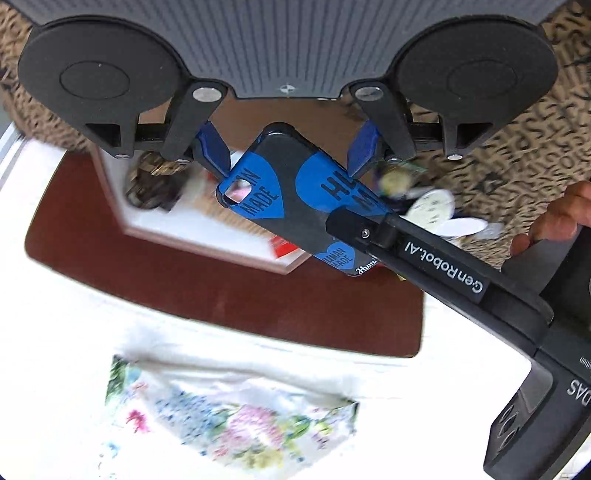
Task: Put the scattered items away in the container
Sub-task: 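Carry the phone case with the left gripper over the box, then lower the phone case into the box and open the left gripper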
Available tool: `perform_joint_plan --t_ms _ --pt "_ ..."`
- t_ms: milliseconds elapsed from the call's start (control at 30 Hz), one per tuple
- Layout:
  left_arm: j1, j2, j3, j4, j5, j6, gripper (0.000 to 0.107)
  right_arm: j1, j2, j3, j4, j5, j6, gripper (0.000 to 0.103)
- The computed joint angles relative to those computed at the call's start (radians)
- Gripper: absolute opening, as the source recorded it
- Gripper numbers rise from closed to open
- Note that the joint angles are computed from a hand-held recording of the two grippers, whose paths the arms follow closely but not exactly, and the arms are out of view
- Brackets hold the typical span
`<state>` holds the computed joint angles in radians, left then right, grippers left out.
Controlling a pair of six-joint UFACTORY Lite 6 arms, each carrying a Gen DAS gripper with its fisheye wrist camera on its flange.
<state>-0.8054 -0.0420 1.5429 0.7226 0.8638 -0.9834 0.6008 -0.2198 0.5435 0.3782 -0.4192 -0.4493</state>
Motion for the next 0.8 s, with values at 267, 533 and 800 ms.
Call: perform_joint_plan --t_ms 267,533,800 --pt "0.138 0.375 0.429 -0.148 -0.059 0.196 0.078 -0.320 0.240 0.190 -0.676 -0.047 0.503 0.074" --pt "0.205 0.686 0.788 -0.330 -0.042 0.336 0.076 -0.477 0.394 0.312 -0.922 -0.083 0.642 0.073" --pt "0.240 0.604 0.529 -0.417 -0.202 0.312 0.101 -0.482 0.484 0.309 -0.716 -0.141 0.462 0.091"
